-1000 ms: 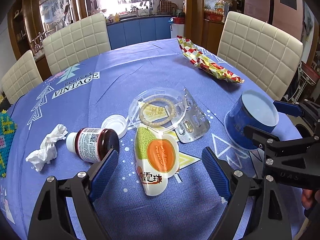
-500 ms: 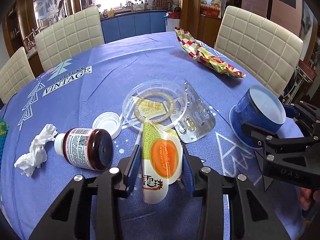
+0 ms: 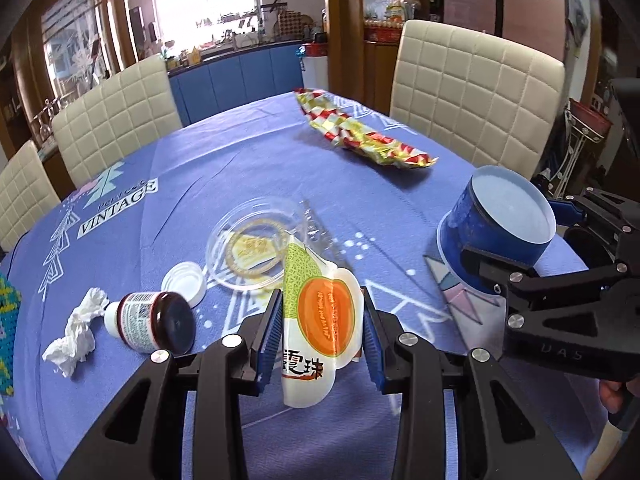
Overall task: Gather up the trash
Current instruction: 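Lift the blue tin with the right tool while the left tool lifts the white melon-print snack bag, then carry the tin and snack bag over the black bin and open both tools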
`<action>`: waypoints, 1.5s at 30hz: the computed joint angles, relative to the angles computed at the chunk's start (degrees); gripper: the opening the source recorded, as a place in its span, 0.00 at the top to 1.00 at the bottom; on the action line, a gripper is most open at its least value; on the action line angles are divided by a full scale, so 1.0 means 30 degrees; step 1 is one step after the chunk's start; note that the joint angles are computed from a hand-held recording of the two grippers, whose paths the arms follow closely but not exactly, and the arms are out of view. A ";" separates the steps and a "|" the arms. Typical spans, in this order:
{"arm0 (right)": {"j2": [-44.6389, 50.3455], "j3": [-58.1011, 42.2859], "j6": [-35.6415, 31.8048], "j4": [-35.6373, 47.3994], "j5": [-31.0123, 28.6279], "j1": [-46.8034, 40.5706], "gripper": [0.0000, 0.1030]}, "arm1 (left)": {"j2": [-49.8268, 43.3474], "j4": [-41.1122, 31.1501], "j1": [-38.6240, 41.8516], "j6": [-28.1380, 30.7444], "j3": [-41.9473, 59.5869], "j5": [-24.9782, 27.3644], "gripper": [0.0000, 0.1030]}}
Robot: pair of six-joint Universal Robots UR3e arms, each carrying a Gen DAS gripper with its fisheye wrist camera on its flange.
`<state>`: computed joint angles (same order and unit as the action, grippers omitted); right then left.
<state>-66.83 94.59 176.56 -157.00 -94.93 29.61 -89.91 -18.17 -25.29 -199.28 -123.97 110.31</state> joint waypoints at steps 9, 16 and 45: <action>-0.2934 0.3408 -0.1250 -0.1095 -0.0555 -0.0998 0.25 | -0.2478 -0.0361 -0.2059 0.0231 0.3250 0.0477 0.66; -0.5241 0.5839 -0.1874 -0.1482 -0.0366 -0.2992 0.25 | -0.5094 -0.1086 -0.3688 0.0959 0.6818 0.0753 0.66; -1.4814 1.3029 -0.7459 0.0286 0.3898 -1.6115 0.25 | -1.8804 -0.9465 -0.7601 0.4643 3.0609 -0.0128 0.66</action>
<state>-111.28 133.68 154.18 -156.14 -83.23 -18.73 -146.32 -46.57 -48.10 -185.35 -32.15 109.92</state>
